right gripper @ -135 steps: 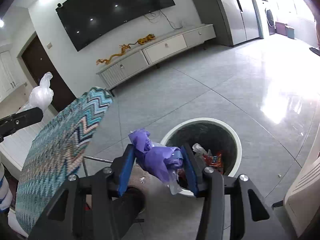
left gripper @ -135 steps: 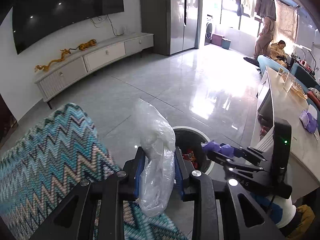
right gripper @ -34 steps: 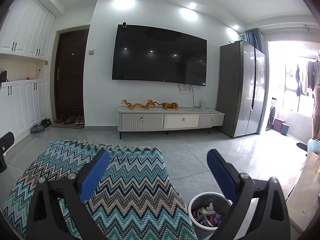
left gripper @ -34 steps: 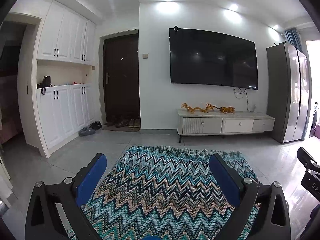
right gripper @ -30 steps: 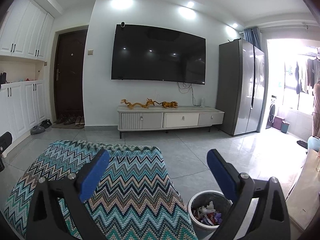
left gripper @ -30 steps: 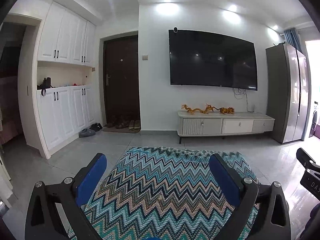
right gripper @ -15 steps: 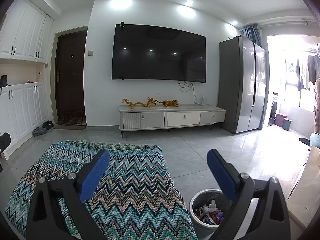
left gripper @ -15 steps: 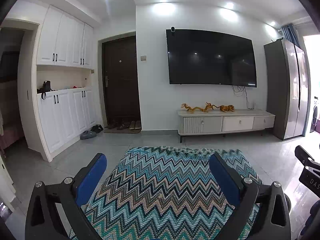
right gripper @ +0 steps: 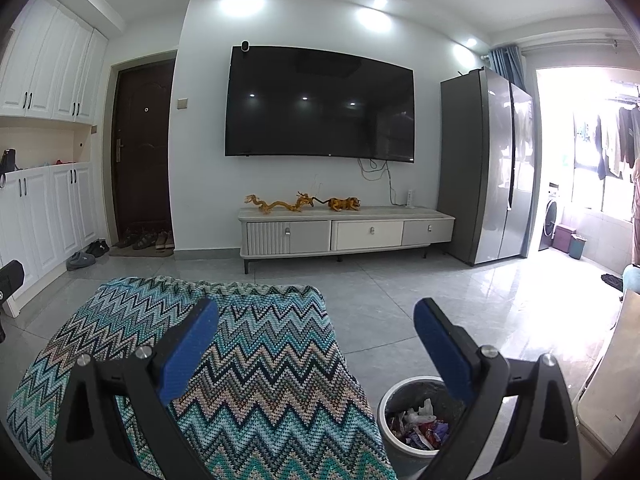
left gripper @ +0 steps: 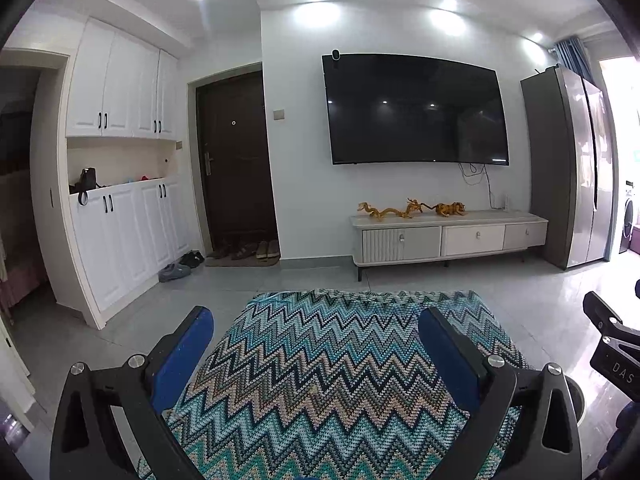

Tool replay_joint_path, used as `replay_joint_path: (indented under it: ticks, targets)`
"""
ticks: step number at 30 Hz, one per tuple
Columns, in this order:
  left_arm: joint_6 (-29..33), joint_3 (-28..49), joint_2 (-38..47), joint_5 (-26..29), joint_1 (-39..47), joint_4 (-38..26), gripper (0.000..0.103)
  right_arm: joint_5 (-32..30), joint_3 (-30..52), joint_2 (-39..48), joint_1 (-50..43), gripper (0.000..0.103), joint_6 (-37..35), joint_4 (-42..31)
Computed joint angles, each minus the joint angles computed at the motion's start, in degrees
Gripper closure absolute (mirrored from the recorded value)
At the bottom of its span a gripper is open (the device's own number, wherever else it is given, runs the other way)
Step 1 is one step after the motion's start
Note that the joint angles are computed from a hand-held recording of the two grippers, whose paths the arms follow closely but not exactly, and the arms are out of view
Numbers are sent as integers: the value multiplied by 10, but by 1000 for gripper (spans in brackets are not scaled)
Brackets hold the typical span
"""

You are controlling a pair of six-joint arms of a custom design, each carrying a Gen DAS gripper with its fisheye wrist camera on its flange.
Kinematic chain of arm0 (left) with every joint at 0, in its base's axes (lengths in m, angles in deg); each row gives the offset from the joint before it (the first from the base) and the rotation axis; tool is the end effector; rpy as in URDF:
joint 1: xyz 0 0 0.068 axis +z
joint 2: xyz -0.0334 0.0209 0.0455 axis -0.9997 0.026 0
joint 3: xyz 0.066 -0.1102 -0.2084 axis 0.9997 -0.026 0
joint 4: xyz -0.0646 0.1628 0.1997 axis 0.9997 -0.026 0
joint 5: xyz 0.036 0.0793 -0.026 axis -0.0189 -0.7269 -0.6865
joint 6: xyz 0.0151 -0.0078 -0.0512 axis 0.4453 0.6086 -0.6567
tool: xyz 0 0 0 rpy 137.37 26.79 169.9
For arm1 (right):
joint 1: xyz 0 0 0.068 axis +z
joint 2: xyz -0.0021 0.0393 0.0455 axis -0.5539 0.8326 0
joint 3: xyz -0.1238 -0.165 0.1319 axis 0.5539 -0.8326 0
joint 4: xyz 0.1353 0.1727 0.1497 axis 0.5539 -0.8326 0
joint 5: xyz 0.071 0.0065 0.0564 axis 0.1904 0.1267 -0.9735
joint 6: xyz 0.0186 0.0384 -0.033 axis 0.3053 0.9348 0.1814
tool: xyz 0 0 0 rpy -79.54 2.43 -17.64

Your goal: Collect trash

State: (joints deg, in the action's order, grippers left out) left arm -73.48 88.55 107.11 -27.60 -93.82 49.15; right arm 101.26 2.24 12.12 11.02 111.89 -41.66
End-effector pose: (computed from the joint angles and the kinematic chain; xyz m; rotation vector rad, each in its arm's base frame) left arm 0.1736 -0.0148 0.3862 0.1282 1.8466 0.0224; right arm 0.1354 0.0890 0.3394 0.3449 1.8293 -0.3278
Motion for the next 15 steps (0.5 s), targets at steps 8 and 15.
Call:
replay_joint_path:
  ticks: [8, 15]
  targets:
    - [-1, 1, 2, -40, -60, -16, 0, 32, -8, -31, 11, 4, 30, -46]
    - [3, 2, -4, -62, -87, -25, 0, 30, -19, -58, 6, 4, 35, -58]
